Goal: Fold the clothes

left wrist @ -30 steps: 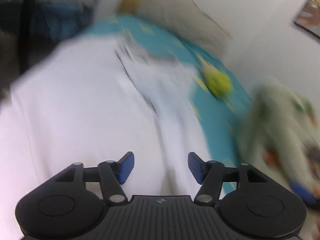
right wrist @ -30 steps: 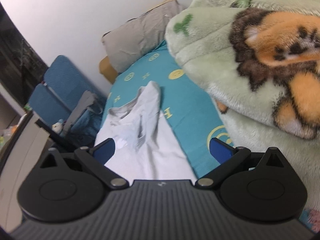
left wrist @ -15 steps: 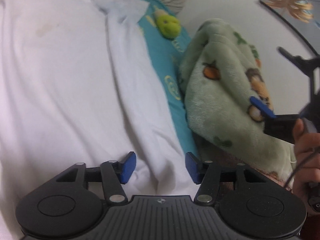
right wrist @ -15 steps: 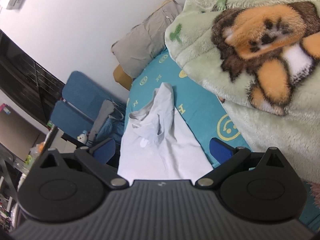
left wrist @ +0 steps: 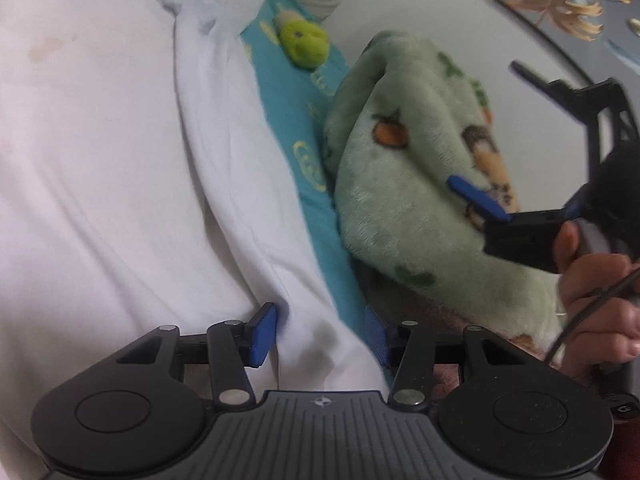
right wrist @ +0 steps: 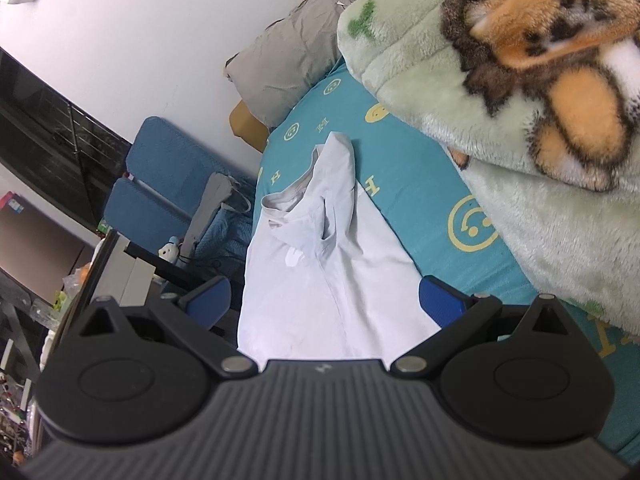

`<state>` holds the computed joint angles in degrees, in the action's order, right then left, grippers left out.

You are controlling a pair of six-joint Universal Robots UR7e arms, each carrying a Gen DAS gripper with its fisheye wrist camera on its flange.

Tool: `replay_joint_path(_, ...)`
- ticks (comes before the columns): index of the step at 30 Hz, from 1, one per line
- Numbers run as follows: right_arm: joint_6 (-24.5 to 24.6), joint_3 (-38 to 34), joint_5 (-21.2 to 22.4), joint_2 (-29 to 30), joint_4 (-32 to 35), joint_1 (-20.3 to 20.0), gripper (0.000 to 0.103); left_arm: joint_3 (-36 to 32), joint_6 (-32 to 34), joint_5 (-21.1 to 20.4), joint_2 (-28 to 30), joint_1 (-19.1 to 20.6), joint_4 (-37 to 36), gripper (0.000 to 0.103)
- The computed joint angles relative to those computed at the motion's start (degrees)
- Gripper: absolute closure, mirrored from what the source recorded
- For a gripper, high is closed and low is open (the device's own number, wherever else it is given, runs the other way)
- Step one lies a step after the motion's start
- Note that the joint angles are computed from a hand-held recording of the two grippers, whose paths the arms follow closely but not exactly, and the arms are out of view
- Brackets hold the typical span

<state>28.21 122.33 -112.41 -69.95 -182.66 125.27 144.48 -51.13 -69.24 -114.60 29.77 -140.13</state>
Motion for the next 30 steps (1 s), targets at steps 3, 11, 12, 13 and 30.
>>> replay_joint_path(3, 0.8, 0.1, 0.6, 0.0, 0.1, -0.3, 0.000, 0.0, -0.2, -3.3, 0.1, 1.7, 0.9, 0.054)
replay_joint_path(11, 0.5, -0.3, 1.3, 0.5, 0.9, -0.3, 0.000, -1.6, 3.8, -5.9, -0.5, 1.6, 2.9, 0.099)
replay_joint_path(12, 0.6, -0.2, 1.2, 0.4, 0.8, -0.3, 0.000, -2.4, 3.3, -5.7, -0.7, 1.5, 3.7, 0.100)
replay_joint_path(13, 0.6, -0.1, 1.2, 0.3, 0.7, -0.4, 0.000, -3.4, 2.4, -5.7, -0.8, 1.5, 4.9, 0.100)
replay_joint_path(30, -0.8, -0.9, -2.0, 0.9, 1.7, 0.5, 0.000, -18.7, -4.8, 0.7, -4.7, 2.1, 42.0, 0.099)
